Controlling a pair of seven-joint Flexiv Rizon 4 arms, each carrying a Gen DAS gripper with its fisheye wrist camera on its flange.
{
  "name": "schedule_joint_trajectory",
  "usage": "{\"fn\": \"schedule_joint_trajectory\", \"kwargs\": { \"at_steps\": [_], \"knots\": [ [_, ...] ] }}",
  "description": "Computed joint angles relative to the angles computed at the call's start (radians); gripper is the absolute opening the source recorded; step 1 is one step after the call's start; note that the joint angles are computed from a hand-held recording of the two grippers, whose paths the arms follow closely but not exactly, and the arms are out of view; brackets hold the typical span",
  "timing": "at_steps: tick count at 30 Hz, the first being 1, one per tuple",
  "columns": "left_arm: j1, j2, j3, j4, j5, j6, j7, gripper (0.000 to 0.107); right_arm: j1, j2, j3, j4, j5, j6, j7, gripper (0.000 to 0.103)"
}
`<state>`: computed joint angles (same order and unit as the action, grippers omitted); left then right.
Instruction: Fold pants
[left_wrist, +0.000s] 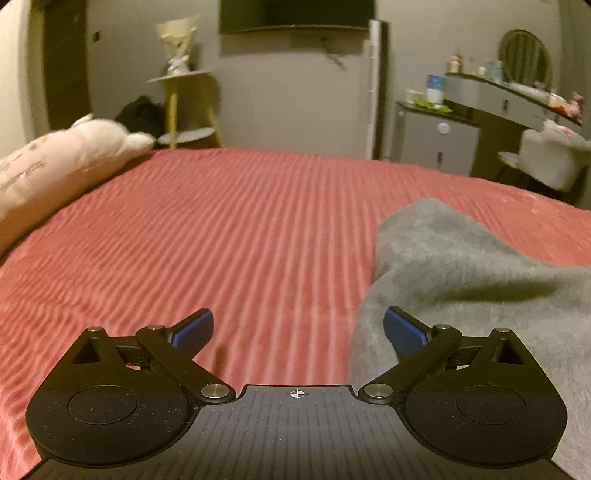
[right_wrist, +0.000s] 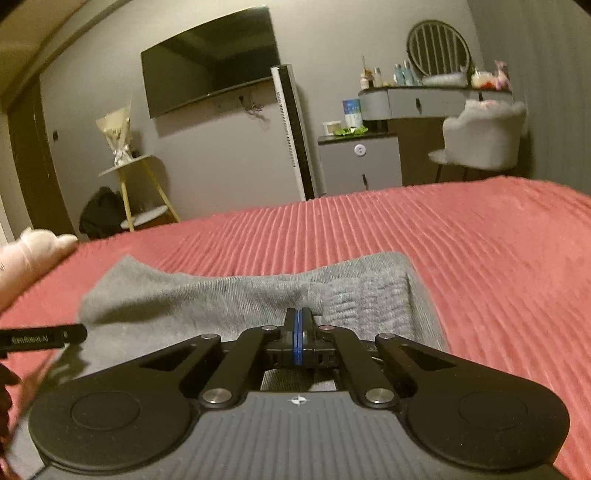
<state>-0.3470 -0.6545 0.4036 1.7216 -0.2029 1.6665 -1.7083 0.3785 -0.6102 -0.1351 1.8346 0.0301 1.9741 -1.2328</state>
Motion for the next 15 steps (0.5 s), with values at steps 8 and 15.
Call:
{"fn": "schedule_joint_trajectory", "kwargs": {
  "at_steps": [8, 15],
  "knots": [
    [0.221, 0.136, -0.282, 0.112, -0.018, -0.114, 0.03, 0.101, 0.102, 0.119, -0.039, 0.125, 0.056, 0.006, -0.05, 0.085],
    [0.24, 0.181, -0.328, 0.147, 0.041, -0.161, 0.083, 0.102, 0.033, 0.199, 0.071, 0.196, 0.054, -0.029, 0.043, 0.085]
  ]
}}
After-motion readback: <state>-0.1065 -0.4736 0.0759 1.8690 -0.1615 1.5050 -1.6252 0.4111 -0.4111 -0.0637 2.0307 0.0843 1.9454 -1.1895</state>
